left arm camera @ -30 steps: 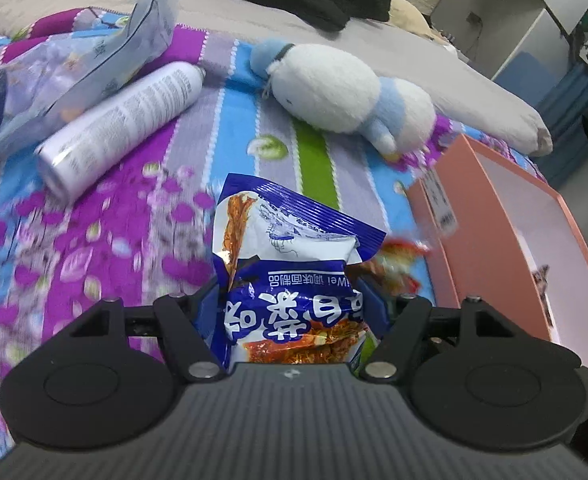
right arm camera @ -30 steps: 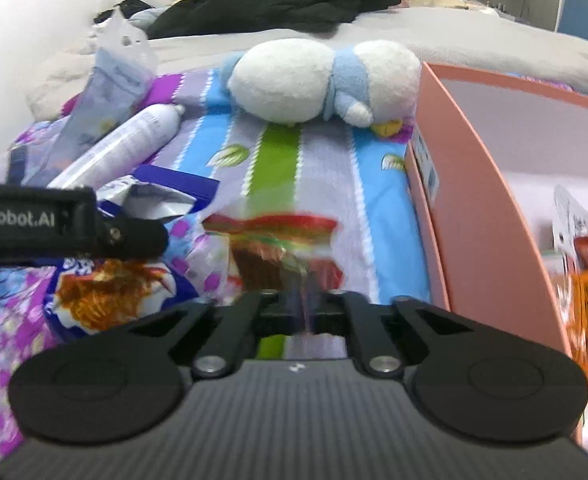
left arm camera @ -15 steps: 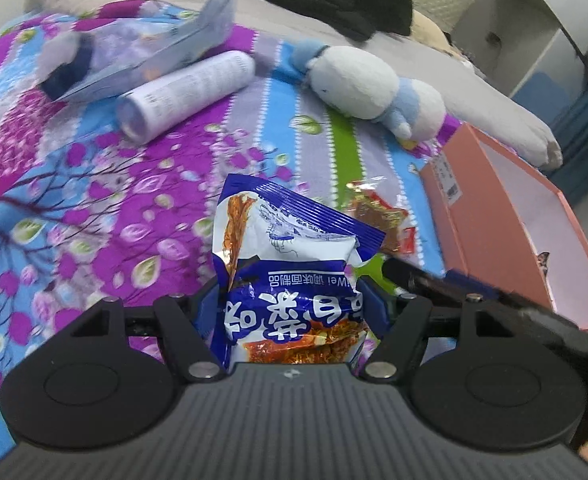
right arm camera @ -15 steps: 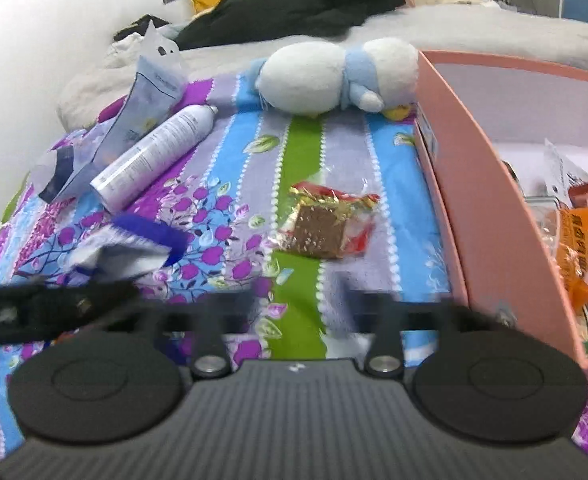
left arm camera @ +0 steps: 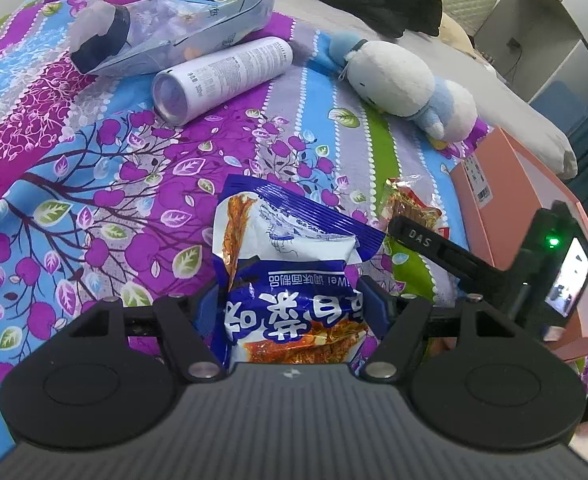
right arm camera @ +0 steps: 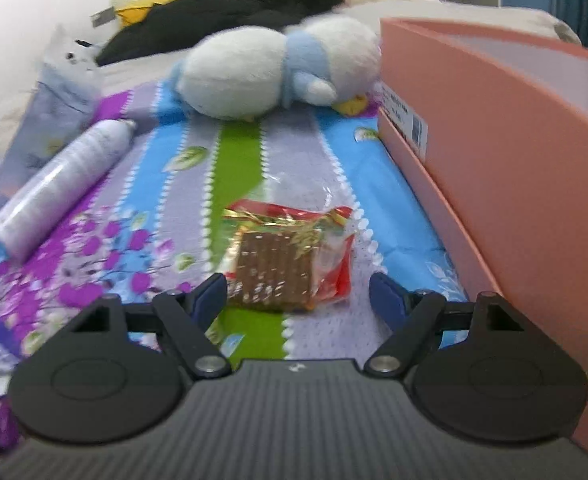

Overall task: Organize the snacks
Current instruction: 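Close the left gripper on the blue noodle bag while right gripper grasps the meat-strip bag, then lift both bags and carry them above the pink box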

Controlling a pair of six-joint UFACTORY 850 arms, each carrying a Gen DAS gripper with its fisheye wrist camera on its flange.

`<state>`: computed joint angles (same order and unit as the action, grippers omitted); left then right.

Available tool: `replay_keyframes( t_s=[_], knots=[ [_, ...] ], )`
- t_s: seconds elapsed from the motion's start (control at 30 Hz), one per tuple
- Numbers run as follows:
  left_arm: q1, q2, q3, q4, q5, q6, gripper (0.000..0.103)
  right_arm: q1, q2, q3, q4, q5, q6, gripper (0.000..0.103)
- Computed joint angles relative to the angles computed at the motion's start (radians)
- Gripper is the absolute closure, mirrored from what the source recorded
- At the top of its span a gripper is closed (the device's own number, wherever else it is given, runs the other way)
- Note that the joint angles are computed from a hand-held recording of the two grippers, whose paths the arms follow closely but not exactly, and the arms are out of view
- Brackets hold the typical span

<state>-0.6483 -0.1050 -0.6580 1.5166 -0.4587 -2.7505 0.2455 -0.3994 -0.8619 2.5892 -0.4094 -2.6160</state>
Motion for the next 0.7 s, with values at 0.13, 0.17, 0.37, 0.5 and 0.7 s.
replay_keyframes(
  t_s=[0.13, 0.17, 0.37, 0.5, 0.7],
  knots=[
    [0.013, -0.008, -0.006, 0.004, 0.009, 0.01, 0.029, 0.001, -0.023, -0.03, -0.051, -0.003, 0.017, 0.024],
    [0.014, -0.009, -0.007, 0.005, 0.009, 0.01, 0.029, 0.001, -0.024, -0.037, -0.082, 0.004, 0.038, 0.032],
    [0.013, -0.003, -0.016, -0.02, -0.002, 0.04, 0.029, -0.014, -0.002, -0.049, -0.379, -0.001, 0.333, 0.059],
    [-0.004, 0.008, -0.023, -0.053, -0.019, 0.075, 0.029, -0.027, 0.052, -0.019, -0.541, -0.023, 0.501, 0.066],
    [-0.049, 0.022, -0.017, -0.059, -0.05, 0.039, 0.029, -0.048, 0.15, 0.053, -0.629, -0.044, 0.523, 0.068]
  ],
)
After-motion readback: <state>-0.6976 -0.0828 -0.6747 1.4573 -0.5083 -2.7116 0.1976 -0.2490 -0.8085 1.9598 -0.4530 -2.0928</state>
